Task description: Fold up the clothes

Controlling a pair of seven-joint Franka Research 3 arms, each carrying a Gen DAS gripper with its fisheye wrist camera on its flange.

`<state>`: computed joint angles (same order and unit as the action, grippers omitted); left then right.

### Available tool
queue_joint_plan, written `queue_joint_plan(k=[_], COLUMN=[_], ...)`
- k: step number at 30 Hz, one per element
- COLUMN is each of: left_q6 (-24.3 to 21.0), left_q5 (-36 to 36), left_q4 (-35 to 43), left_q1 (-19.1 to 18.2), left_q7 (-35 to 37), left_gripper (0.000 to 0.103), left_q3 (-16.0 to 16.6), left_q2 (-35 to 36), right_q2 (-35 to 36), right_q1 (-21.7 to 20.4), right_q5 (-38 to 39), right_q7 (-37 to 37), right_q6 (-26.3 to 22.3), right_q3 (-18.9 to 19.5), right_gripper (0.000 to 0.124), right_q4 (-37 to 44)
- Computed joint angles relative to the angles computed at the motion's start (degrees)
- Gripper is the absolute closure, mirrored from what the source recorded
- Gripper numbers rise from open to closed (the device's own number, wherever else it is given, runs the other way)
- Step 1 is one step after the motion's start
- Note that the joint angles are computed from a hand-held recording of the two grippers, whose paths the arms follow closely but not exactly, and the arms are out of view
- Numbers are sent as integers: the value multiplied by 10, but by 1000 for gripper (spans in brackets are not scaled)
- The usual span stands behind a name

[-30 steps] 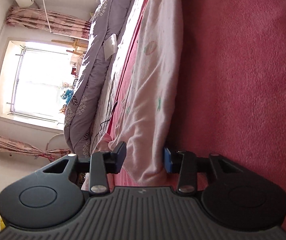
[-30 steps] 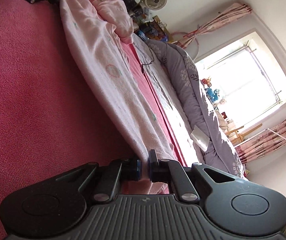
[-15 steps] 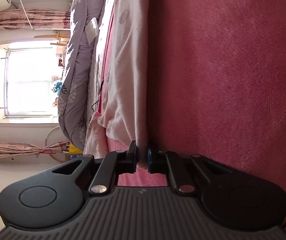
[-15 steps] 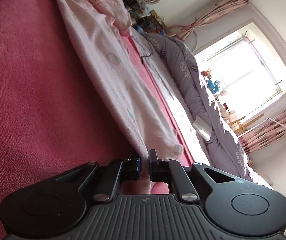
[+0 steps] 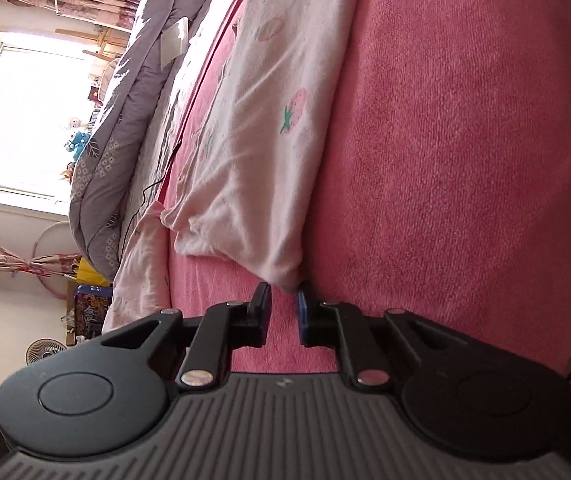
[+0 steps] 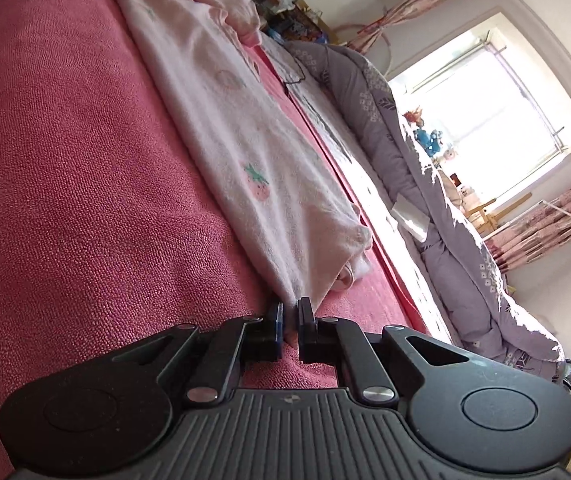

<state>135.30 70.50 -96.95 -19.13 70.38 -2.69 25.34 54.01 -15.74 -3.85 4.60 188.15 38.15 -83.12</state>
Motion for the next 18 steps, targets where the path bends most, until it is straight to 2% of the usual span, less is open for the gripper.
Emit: queue_joint_plan(k=[1, 5, 10, 11, 13, 15, 16, 18], left_q6=[-9, -52, -75, -70, -40, 37, 83, 172], left_q5=[2, 19, 30, 35, 41, 56, 63, 89], left_q4=[-13, -50, -39, -31, -12, -5, 4, 33], left_q1=[-2, -3, 7, 8, 13, 23, 29, 36], left_q7=[-11, -77, -168, -195, -261, -384, -457, -608], left_gripper=[85, 53, 39, 38, 33, 26, 24, 14], left_q3=[2, 1, -9, -9, -10, -7, -5, 7], left_q2=[-11, -45, -53, -51, -45, -48, -43, -22], right_q2=[-2, -20, -66, -69, -73, -46, -14, 40], right_q1=[-2, -10, -13, -25, -49, -79, -87, -83], right_q5=[6, 48, 108, 124, 157, 216, 221, 273], right_q7=[7, 5, 26, 42, 73, 79, 105, 86], right_q6=[-17, -53, -30, -35, -46, -65, -82, -108], right_q3=[2, 4, -27, -12, 18, 84, 121, 181], right_gripper=[115, 114, 114, 111, 106, 100, 96, 88], right_q4=[5, 0, -46, -48, -50, -23, 12, 71])
